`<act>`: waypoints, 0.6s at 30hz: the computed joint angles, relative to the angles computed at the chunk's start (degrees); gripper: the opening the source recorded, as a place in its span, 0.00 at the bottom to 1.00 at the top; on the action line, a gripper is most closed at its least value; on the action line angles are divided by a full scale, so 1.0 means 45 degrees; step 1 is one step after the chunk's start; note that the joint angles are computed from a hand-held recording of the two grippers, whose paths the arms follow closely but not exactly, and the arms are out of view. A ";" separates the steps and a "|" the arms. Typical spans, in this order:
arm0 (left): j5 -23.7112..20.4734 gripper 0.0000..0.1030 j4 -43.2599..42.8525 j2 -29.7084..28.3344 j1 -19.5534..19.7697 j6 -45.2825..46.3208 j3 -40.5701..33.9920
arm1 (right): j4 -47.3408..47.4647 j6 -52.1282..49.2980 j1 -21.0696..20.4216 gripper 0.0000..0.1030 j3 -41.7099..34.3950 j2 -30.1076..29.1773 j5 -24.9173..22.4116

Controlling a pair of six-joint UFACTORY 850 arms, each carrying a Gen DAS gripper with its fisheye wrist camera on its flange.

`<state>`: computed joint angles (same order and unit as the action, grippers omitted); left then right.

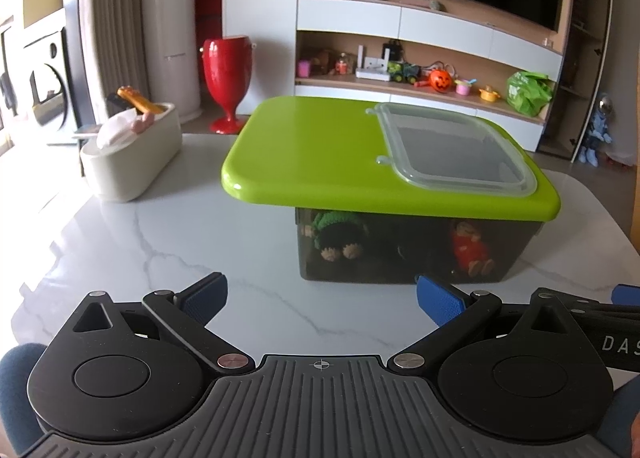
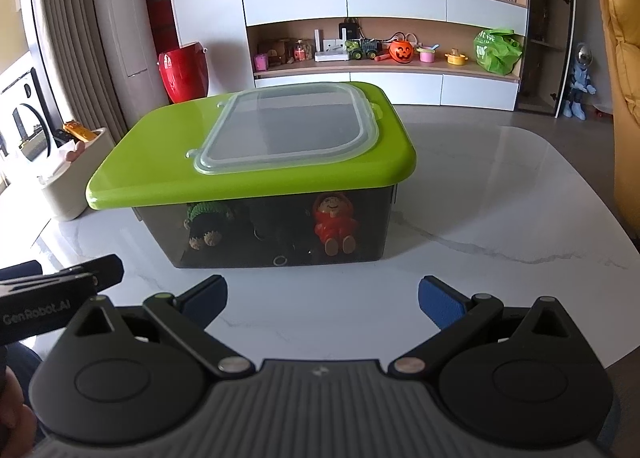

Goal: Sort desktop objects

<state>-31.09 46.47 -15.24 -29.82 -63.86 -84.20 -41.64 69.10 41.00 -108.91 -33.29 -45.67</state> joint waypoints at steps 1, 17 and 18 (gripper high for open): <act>0.0004 1.00 0.0003 0.0006 -0.0001 -0.0010 0.0009 | -0.0006 0.0001 -0.0001 1.00 0.0013 0.0010 0.0021; 0.0103 1.00 0.0034 0.0061 -0.0031 -0.0024 0.0105 | -0.0229 -0.0022 0.0004 1.00 0.0199 0.0147 0.0216; 0.0198 1.00 -0.0044 0.0010 0.0045 0.0101 0.0057 | -0.0236 -0.0032 -0.0001 1.00 0.0219 0.0157 0.0236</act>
